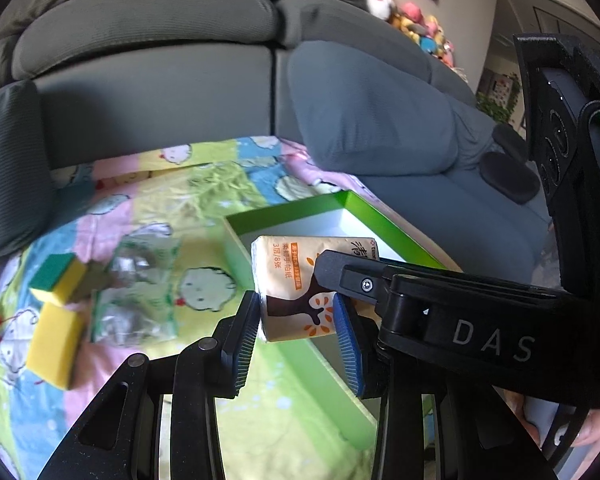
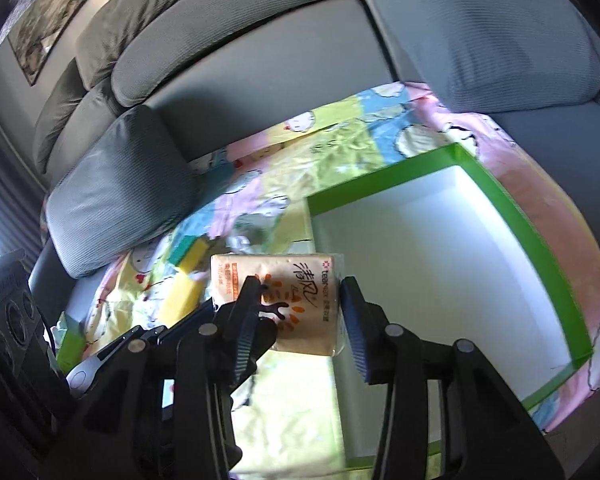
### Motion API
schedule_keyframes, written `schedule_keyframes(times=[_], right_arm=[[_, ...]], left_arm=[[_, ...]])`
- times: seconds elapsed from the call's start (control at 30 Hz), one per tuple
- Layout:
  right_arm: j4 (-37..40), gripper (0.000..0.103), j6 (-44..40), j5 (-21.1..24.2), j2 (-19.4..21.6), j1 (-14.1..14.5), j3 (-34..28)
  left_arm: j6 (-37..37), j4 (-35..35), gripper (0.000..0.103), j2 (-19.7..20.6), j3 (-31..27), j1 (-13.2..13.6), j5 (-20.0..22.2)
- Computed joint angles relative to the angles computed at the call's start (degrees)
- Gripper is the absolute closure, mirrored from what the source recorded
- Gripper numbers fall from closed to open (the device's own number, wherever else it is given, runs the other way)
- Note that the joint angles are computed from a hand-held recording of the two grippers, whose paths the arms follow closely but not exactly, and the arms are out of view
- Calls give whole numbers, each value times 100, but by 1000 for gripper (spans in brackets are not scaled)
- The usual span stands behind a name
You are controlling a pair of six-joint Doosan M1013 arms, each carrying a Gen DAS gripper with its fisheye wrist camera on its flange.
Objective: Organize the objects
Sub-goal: 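Carry the tissue pack into the green-rimmed box and release it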
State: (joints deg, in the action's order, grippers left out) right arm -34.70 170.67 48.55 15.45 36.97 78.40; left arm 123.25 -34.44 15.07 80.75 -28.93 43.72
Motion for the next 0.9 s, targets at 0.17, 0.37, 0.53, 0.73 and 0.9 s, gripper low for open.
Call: schedule_keyframes(times=[0.17, 0.37, 0.53, 0.73, 0.9], right_arm=[[42, 61, 210, 91, -143, -96, 252], [124, 61, 342, 242, -247, -186, 460], [275, 60, 339, 300, -293, -275, 576], [546, 59, 215, 404, -263, -356, 599], [699, 58, 177, 414, -223, -410, 612]], left_arm=[[-72, -18, 64, 136, -89, -156, 205], [-161, -34, 64, 269, -188, -282, 467], [-261, -17, 64, 358, -241, -338, 644], [-432, 51, 64, 462, -294, -364, 880], [-481, 134, 64, 482, -285, -391, 897]])
